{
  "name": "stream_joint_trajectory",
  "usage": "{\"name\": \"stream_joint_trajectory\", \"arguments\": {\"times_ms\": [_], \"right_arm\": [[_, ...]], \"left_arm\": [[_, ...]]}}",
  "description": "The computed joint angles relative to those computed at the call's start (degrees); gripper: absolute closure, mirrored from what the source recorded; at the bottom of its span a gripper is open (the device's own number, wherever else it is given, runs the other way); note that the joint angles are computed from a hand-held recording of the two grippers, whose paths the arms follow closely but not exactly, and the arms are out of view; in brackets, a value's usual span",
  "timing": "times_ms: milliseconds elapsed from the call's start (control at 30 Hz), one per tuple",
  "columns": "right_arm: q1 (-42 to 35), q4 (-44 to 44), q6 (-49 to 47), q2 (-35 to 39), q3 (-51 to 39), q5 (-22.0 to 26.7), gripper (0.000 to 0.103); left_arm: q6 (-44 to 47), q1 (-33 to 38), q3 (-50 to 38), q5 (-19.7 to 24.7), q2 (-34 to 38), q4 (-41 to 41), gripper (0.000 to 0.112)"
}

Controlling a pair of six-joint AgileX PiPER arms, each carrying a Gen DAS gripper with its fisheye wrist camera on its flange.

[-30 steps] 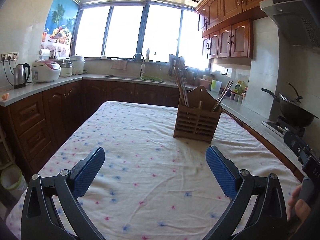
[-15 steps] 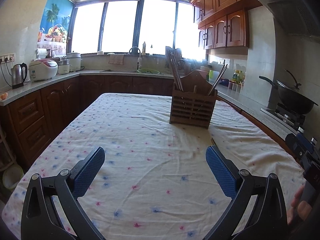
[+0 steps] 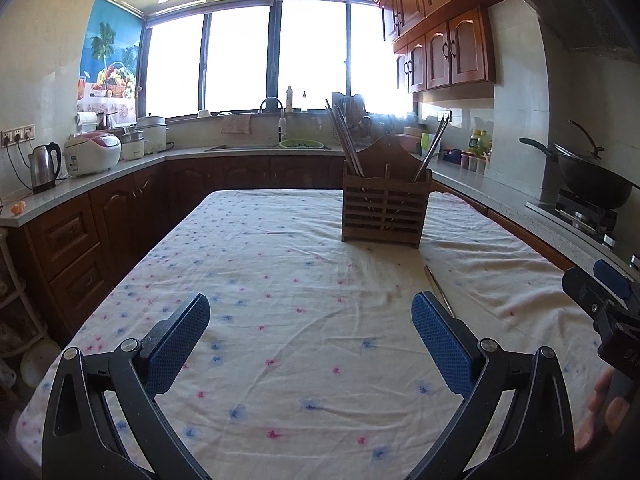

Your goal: Organize utensils

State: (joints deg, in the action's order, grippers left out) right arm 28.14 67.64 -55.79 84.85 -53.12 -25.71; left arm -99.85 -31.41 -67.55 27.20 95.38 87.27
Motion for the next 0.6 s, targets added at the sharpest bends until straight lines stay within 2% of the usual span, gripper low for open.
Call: {"name": "stream_joint_trajectory", "arguments": {"times_ms": [167,600], "right_arm": [[-0.4,3.5,-2.6,0.3,-0.5,1.4,0.0],[0.7,1.8,-1.5,0.3,0.1,0.0,0.0]], "left_arm": [[1.1,-0.9,-0.2,1.9,0.5,-0.7,0.009],[-1.6,-1.5,0.8,3.0,0.6,2.4,0.009]]}}
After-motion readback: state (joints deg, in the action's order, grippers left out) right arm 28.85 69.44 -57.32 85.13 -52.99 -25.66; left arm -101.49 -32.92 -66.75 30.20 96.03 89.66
